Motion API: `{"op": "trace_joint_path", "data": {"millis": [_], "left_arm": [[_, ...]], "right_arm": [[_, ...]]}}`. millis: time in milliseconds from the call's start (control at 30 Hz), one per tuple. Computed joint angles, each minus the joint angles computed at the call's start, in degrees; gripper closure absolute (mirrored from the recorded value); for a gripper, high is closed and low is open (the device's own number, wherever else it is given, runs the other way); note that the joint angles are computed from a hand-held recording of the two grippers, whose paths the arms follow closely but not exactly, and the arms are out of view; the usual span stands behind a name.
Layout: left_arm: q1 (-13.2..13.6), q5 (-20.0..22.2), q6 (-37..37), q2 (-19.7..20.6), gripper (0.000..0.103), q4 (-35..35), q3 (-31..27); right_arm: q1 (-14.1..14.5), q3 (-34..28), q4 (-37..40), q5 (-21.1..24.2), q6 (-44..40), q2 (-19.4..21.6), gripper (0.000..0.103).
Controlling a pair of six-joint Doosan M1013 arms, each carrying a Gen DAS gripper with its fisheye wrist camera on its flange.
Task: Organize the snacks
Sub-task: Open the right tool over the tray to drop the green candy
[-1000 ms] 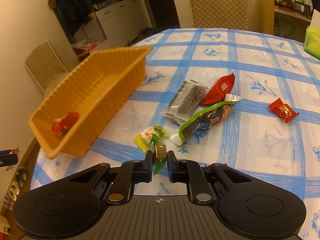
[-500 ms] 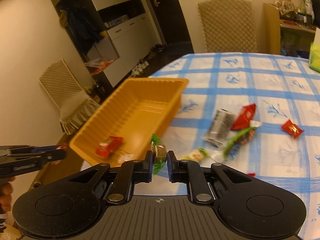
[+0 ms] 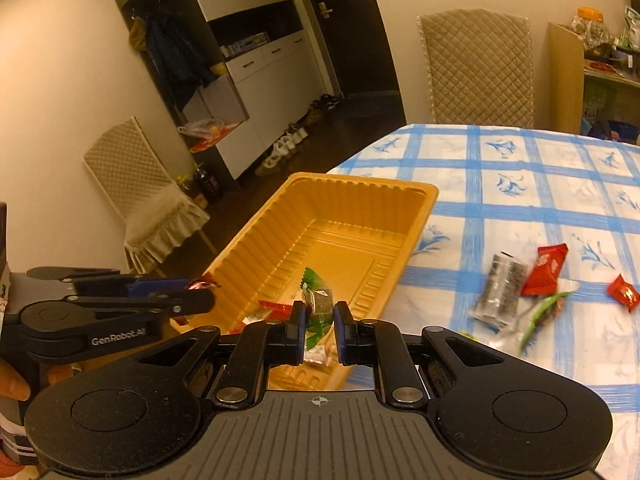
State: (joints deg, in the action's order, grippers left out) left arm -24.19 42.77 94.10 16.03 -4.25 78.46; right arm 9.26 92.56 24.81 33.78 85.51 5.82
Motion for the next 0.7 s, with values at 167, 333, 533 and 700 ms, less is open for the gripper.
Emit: {"op": "trace_joint_path", "data": {"millis": [167,333,533,700], "left_arm": [[1.1,1.1,5.4,2.0,0.08,-4.2,-2.1],[1.7,2.3,9.2,3.9,0.08,-6.8,-4.3],[2.3,4.3,11.6,6.4,0.08,-9.1,-6.9],[2.5,5.4,12.7,7.9,0.08,-9.9,-8.8]], "right_arm": [[1.5,-1.9,-5.6,0.4,6.3,2.0,0.088],[2.3,-3.5,-10.5,1.0,11.7,3.8,0.088],[2.7,-5.2,-14.4,2.2,16.4,5.7,0.088],[2.7,-6.5,-16.3,3.2,18.5,7.1,0.088]]}}
